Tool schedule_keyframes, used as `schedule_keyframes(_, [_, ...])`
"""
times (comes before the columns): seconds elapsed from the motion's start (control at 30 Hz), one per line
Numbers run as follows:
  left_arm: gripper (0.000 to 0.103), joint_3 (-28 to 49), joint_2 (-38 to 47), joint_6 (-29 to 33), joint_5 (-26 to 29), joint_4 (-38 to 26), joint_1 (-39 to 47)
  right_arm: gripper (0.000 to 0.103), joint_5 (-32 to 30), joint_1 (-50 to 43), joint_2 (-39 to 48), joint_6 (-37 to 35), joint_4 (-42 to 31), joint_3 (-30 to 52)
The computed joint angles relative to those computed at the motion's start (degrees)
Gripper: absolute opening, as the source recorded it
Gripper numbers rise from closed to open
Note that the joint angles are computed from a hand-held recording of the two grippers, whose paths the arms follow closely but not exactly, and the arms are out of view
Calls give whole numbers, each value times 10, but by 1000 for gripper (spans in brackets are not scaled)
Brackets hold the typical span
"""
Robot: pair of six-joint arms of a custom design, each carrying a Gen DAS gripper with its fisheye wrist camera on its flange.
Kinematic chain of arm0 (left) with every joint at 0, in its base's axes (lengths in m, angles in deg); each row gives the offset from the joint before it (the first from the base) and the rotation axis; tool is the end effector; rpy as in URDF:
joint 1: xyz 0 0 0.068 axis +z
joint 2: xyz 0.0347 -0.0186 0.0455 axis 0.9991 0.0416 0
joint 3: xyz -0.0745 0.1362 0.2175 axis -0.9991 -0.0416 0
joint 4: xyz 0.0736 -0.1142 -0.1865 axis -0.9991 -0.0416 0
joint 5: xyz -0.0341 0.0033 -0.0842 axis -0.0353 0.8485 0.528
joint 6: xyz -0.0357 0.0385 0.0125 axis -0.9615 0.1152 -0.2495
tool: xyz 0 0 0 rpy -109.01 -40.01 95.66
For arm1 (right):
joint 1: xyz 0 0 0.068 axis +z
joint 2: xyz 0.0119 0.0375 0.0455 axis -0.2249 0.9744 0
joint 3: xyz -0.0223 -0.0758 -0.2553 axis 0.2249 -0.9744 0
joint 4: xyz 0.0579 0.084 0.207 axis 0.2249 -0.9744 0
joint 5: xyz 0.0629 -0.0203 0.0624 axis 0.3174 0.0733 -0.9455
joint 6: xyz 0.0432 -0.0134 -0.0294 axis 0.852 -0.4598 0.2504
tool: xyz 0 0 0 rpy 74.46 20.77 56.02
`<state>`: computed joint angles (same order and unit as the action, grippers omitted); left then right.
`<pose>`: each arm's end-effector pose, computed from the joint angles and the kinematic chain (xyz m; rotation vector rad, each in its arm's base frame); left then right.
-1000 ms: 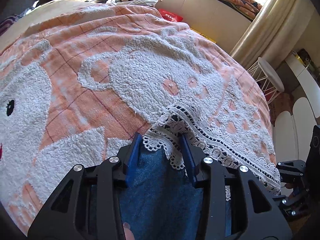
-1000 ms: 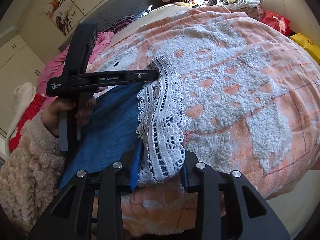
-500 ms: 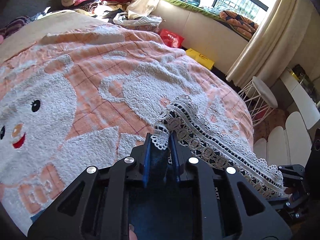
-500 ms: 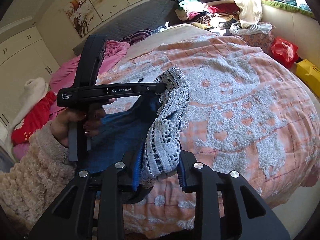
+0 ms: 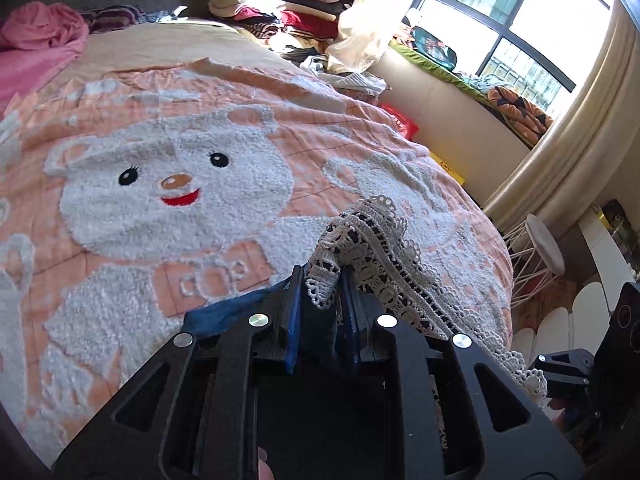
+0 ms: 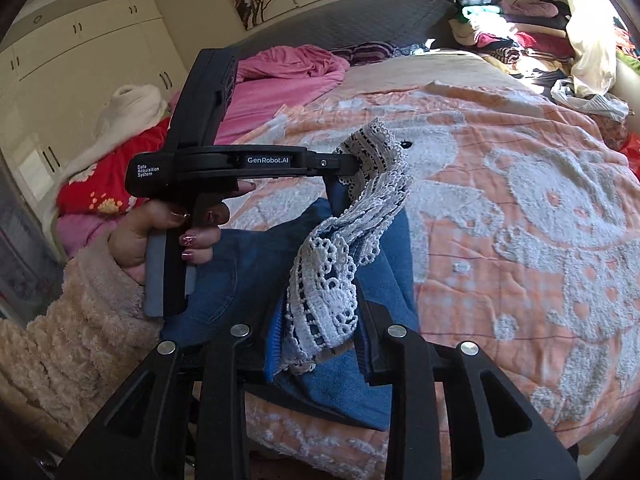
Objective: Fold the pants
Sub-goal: 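Lift the lace-trimmed leg with both grippers and fold it over the other leg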
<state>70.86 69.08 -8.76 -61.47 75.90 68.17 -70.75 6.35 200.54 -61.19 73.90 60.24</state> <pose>0.3507 -0.1313 0.0624 0.1454 2.3850 -0.5452 0.2685 0.1136 0.0547 -0.7503 2.2560 0.7646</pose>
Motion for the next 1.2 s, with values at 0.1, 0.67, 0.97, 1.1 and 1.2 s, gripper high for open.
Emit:
schedule_keyframes(0.1, [12, -36, 3, -10, 4, 39, 11, 28, 12, 27, 25, 6, 1, 11])
schedule_keyframes(0.67, [18, -197, 22, -129, 80, 269, 89, 28, 61, 113, 71, -16, -20, 41])
schedule_keyframes(0.97, [35, -277, 24, -177, 124, 374, 133, 30, 77, 169, 100, -30, -37, 66])
schedule_keyframes(1.1, [41, -279, 35, -187, 131, 377, 137, 30, 90, 199, 124, -31, -55, 89])
schedule_keyframes(1.2, [42, -266, 37, -185, 117, 345, 133, 35, 83, 201, 116, -30, -45, 74])
